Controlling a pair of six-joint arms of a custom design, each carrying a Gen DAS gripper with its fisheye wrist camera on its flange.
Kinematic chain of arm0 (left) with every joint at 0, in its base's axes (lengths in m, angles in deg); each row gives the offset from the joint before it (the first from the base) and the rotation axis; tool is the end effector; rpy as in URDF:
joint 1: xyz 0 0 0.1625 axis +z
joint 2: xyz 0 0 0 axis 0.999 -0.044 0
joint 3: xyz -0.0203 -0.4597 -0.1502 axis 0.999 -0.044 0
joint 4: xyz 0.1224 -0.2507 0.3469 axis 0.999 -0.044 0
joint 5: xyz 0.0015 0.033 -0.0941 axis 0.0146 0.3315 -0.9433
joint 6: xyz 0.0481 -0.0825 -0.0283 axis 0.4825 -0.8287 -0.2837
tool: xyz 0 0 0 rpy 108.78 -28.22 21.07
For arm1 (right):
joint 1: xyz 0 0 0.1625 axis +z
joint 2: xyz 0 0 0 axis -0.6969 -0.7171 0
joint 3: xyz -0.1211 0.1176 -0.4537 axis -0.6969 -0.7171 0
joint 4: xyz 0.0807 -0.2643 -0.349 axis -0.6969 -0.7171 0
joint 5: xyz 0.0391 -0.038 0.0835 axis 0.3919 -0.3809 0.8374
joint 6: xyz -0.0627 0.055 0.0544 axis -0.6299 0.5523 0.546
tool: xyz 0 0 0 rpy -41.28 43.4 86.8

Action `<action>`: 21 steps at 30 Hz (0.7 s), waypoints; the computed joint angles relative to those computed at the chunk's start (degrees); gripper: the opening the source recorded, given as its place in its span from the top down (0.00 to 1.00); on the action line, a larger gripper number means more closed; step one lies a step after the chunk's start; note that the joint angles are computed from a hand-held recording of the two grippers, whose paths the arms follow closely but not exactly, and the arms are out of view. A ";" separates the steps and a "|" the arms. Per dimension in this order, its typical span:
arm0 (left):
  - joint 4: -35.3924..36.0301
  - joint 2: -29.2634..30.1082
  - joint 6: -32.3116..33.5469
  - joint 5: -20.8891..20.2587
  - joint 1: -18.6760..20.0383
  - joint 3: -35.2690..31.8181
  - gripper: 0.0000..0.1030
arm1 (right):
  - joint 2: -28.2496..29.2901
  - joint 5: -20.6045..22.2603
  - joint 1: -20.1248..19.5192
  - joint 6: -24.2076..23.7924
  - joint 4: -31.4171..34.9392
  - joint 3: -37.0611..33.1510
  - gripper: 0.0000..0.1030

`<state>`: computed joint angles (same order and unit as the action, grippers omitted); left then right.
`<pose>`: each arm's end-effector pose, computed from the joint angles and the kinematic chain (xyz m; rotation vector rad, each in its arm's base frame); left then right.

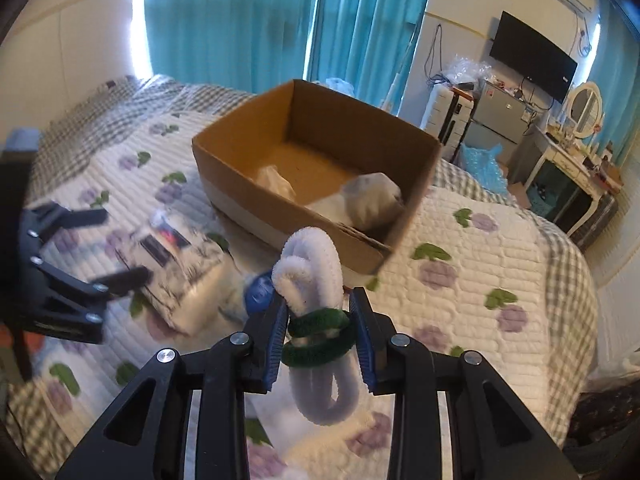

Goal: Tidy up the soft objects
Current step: 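Grasp the white cable bundle with green ties using the right gripper, then grasp the floral tissue paper pack with the left gripper and lift it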

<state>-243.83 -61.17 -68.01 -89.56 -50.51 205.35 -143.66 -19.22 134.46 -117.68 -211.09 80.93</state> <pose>-0.2259 -0.4440 0.0014 0.1896 2.2197 -0.8619 0.1069 -0.4687 0.2367 1.1766 -2.2306 0.5388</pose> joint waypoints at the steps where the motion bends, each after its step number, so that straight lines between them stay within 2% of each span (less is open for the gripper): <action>1: -1.45 0.72 1.81 -0.80 1.27 -0.49 0.00 | 0.65 0.31 0.07 0.52 -0.15 -0.22 0.70; 4: -6.36 2.59 5.48 -1.87 3.25 -0.76 0.00 | 2.46 0.88 -0.10 0.66 -2.46 -0.17 0.70; 6: -11.11 3.80 6.86 -3.08 4.23 -0.46 0.00 | 2.41 1.76 -0.88 1.65 -0.42 -0.79 0.70; 7: -13.59 4.17 7.27 -3.86 4.49 -0.11 0.05 | 2.60 1.80 -1.24 1.86 0.11 -0.99 0.70; 8: -17.33 4.44 8.86 -5.64 4.81 0.45 0.17 | 3.10 1.40 -1.40 1.81 -0.06 -1.15 0.70; 9: -19.01 4.45 9.89 -6.70 4.95 0.77 0.19 | 3.62 1.06 -1.59 1.45 -0.80 -1.10 0.70; 13: -16.37 4.27 10.22 -4.93 3.52 0.94 0.39 | 4.77 0.70 -2.15 1.61 -1.23 -0.91 0.70; 17: -13.51 2.81 7.20 -3.65 1.72 1.73 0.58 | 4.71 0.63 -1.40 1.40 -1.44 -0.36 0.70; 21: -7.42 1.56 3.52 -0.44 -1.77 2.05 0.65 | 2.82 1.04 -0.17 0.60 -1.87 1.11 0.70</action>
